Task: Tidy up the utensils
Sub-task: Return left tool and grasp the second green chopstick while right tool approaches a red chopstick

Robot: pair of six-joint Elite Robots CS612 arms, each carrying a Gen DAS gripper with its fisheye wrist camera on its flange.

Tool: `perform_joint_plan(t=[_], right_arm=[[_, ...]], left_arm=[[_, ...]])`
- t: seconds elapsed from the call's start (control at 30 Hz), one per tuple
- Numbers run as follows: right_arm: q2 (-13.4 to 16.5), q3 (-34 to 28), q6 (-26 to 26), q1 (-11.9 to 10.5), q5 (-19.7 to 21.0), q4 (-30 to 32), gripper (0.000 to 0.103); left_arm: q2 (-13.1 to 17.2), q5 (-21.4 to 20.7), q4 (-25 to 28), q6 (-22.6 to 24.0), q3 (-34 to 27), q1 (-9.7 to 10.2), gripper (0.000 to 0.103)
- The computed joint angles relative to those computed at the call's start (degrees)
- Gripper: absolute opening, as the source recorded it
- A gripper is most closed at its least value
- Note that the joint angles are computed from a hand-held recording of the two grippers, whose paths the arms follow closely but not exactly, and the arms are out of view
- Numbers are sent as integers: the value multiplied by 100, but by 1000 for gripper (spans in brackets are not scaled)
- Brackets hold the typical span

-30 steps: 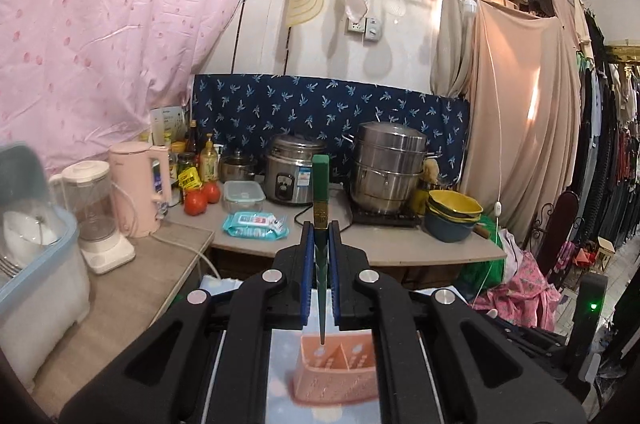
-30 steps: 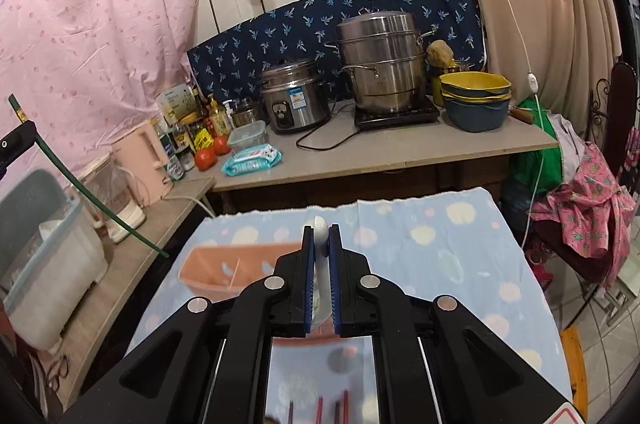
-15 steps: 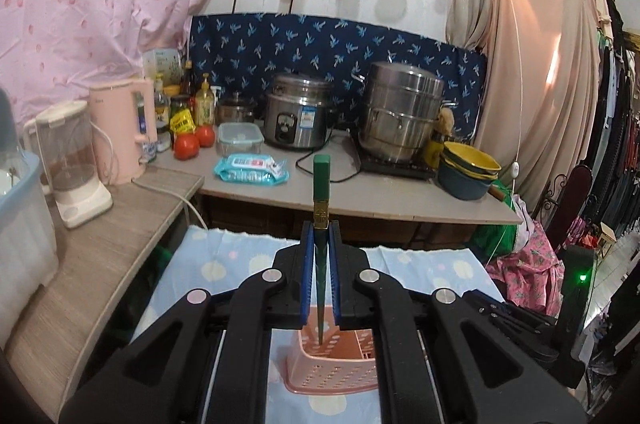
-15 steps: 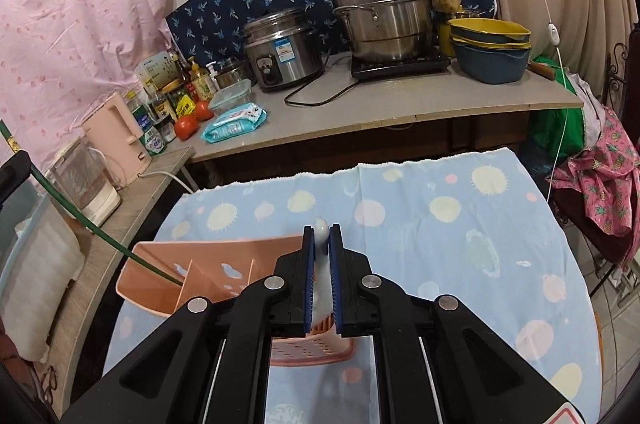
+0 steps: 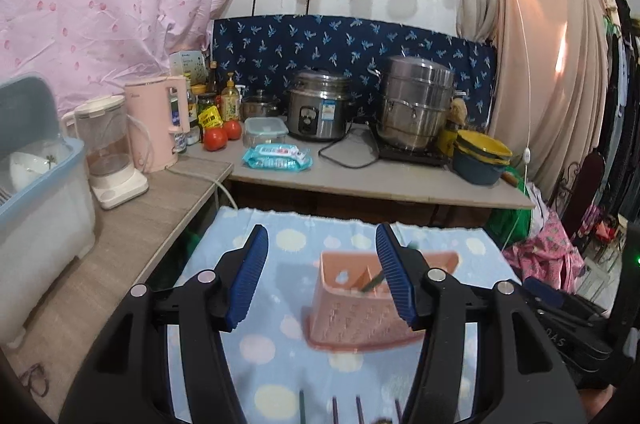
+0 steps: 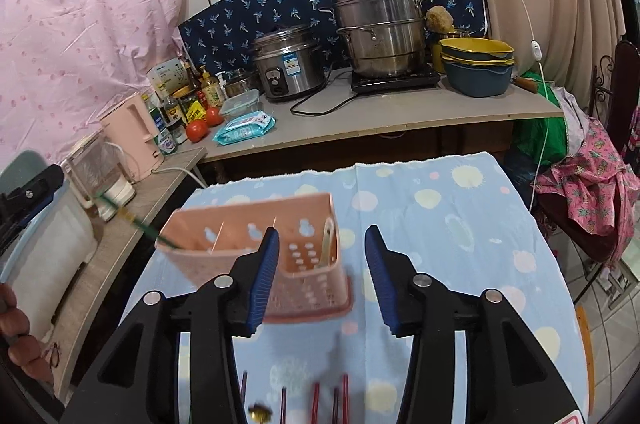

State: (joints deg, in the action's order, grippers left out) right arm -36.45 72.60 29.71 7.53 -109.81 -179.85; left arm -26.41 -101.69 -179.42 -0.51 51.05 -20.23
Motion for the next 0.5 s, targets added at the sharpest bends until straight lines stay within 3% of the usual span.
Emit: perform_joint_plan(t=[0.17, 0.5], right_arm=[[-187, 468, -75, 213, -321, -111, 51], [-403, 1179, 193, 534, -706, -14, 51]], left_arm=[[-327, 175, -163, 253, 815, -14, 53], [-708, -124, -83, 484, 1923, 29, 53]])
